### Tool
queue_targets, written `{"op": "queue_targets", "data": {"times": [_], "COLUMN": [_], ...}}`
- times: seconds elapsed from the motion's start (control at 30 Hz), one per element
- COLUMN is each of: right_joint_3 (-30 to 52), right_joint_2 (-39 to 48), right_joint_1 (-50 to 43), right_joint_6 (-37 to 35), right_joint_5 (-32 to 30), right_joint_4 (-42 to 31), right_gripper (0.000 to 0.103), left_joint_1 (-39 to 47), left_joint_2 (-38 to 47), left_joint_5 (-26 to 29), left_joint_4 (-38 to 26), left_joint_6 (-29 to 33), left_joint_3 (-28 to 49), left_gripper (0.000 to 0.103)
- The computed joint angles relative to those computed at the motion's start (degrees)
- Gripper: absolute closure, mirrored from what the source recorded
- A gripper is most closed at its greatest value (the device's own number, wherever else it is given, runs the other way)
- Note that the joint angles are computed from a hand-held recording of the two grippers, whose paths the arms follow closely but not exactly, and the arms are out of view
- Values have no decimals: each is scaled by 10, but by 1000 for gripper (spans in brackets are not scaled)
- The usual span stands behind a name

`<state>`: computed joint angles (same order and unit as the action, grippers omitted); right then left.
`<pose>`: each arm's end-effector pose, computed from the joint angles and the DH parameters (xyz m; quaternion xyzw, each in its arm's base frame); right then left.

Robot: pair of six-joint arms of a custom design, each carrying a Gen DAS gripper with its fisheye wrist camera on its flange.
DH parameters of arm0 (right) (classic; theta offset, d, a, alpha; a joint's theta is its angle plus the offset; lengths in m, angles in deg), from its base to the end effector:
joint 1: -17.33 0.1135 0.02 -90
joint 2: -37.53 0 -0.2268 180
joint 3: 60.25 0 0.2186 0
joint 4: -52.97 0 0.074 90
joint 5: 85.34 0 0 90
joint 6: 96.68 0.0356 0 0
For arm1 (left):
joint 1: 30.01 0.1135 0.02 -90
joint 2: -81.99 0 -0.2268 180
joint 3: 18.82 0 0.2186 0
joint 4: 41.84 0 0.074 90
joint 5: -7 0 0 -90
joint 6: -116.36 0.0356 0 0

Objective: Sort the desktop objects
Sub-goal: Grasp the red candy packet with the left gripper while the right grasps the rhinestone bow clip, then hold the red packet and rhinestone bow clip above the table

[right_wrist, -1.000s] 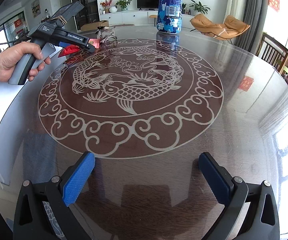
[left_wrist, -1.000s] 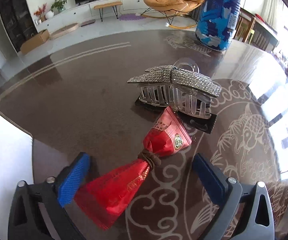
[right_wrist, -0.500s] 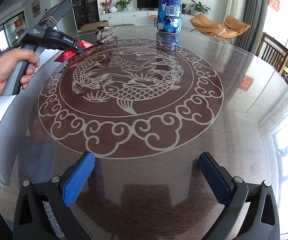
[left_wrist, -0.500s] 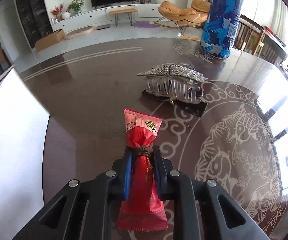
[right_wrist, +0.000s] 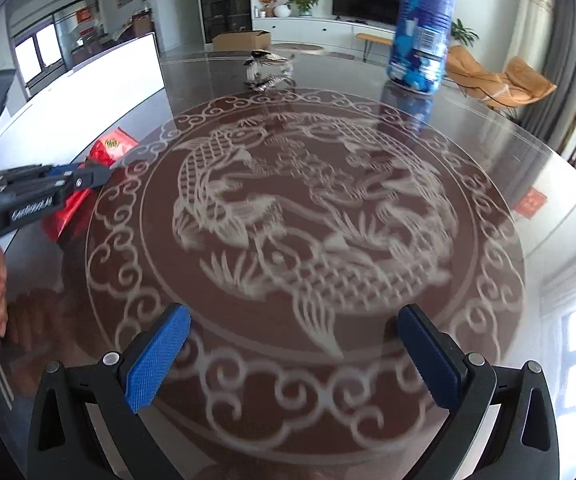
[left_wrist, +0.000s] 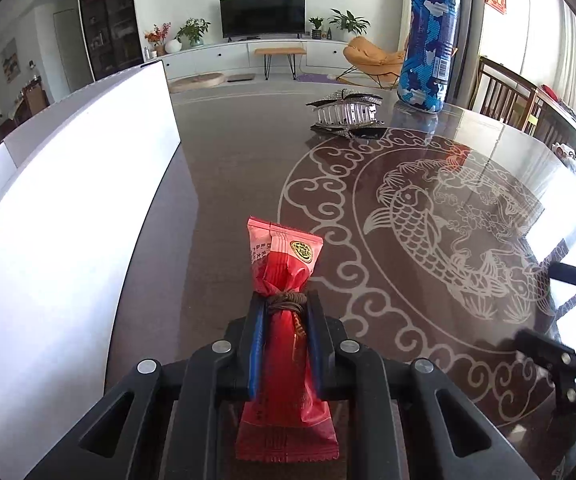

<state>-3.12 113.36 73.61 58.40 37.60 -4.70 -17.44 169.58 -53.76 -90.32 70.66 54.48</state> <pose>0.1249 0.1523 0.1624 0.1066 0.9468 -0.0386 0.3012 0.2677 0.0419 0.1927 0.3142 0.8884 -0.1073 0.3171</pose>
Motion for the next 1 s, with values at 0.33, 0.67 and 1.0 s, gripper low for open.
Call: {"op": "queue_targets", "data": {"times": [0.33,0.67,1.0], "right_joint_3": [251,388,-11], "right_joint_2": [279,377,-16], "right_joint_1": [-332,-364,-142], "right_joint_6": [-352,-362,-167], "right_joint_5": [-131,-122,-12], "right_joint_4": [190,188,91], "right_gripper": [0,51,51], "left_joint_1": [3,13,28], "left_joint_2": [-2,5,7], "left_joint_5": [2,11,43], "left_joint_4": [1,-9,-54], "left_joint_6": [3,12,38], "left_joint_3": [-5,2,10], "left_gripper": [84,84,85]}}
